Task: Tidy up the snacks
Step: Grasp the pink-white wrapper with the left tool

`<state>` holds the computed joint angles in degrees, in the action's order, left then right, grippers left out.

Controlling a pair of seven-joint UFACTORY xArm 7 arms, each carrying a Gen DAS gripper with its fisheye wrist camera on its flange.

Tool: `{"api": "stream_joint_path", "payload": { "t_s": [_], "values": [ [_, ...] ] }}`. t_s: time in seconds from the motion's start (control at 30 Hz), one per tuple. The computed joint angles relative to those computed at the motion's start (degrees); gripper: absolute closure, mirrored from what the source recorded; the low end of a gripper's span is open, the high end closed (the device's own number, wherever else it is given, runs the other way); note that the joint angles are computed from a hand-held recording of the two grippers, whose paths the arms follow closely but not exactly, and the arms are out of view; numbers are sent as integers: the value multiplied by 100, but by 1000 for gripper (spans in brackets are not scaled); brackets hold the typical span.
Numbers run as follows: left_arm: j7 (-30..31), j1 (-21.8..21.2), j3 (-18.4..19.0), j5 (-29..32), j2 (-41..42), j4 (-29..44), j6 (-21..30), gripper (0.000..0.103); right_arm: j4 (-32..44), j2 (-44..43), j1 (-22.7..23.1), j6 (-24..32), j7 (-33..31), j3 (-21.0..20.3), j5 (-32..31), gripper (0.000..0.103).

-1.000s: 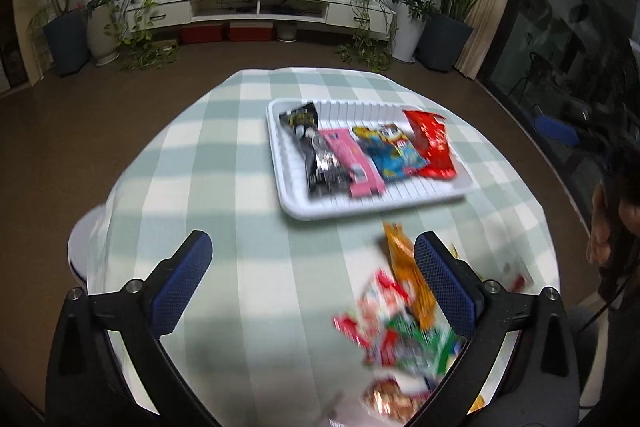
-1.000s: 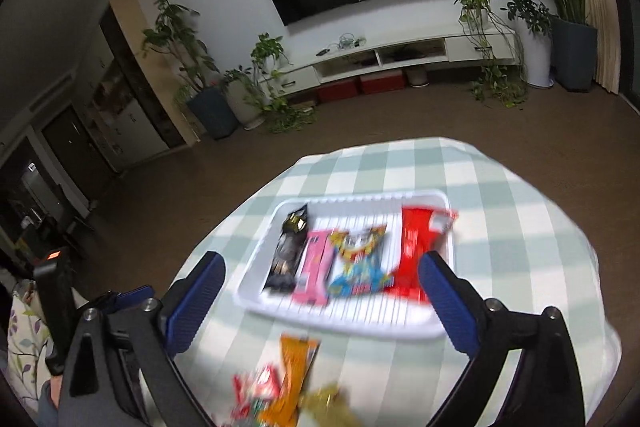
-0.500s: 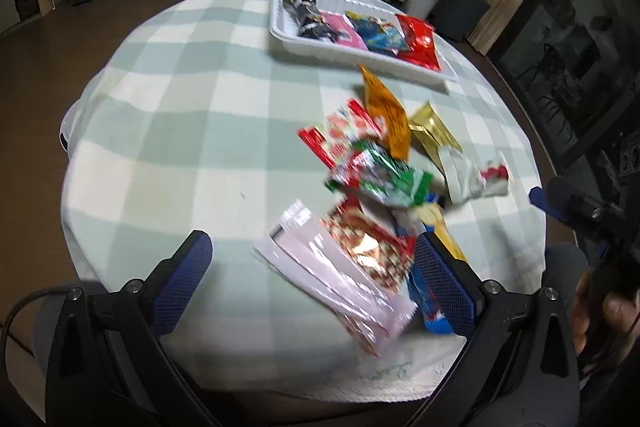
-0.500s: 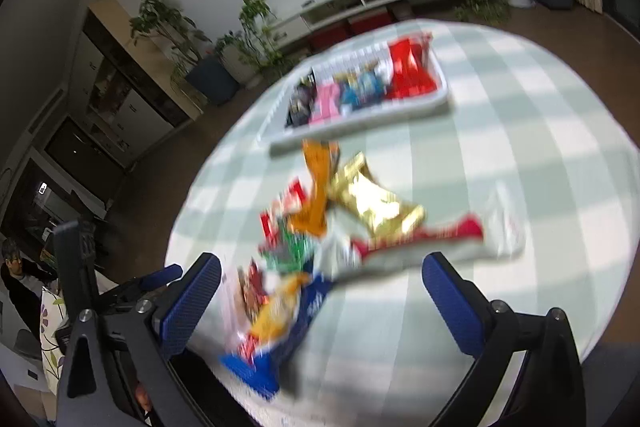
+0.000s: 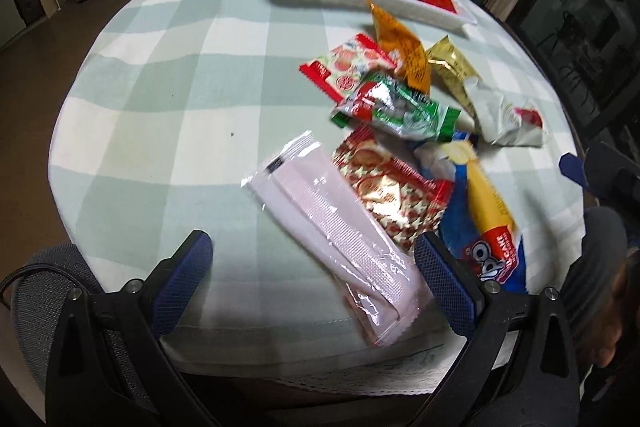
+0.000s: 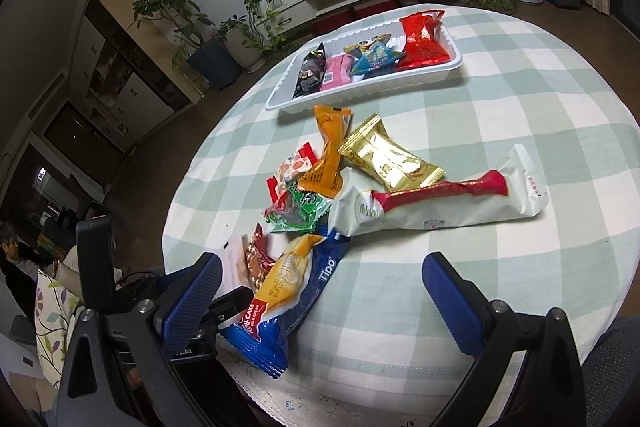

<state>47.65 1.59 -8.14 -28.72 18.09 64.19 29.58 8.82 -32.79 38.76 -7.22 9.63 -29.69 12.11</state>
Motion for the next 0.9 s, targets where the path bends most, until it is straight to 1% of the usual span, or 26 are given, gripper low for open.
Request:
{"api": "stream_joint_path", "payload": {
  "t_s": [0.17, 0.27, 0.33, 0.5, 0.57, 0.63, 0.67, 0.77, 0.87, 0.9],
  "values": [
    [39, -2, 71, 236, 27, -22, -163, 1, -5, 52, -38, 29, 27, 79, -7, 0],
    [0, 18, 107, 374, 53, -7, -299, 1, -9, 140, -201, 57, 93, 307, -12, 0],
    [-39, 34, 97, 435, 86, 45, -339, 1, -7, 188, -218, 61, 118, 371, -17, 0],
    [-50, -6, 56, 662, 178, 167, -470, 2, 11, 334, -335, 89, 206, 701, -56, 3],
    [0, 16, 14, 698, 198, 183, -454, 10, 6, 374, -426, 94, 255, 856, -81, 5],
    [17, 24, -1, 736, 231, 211, -389, 23, 1, 428, -536, 92, 312, 1018, -110, 6],
    [21, 29, -3, 750, 255, 237, -347, 26, 6, 466, -585, 99, 351, 1090, -120, 8],
    [76, 42, -33, 740, 251, 212, -395, 30, 10, 503, -565, 111, 403, 1092, -146, 10],
    [101, 18, -31, 795, 251, 218, -411, 32, 18, 540, -687, 128, 470, 1265, -183, 12],
    [146, 21, -48, 806, 262, 238, -384, 37, 19, 545, -711, 139, 483, 1305, -198, 14]
  ]
}}
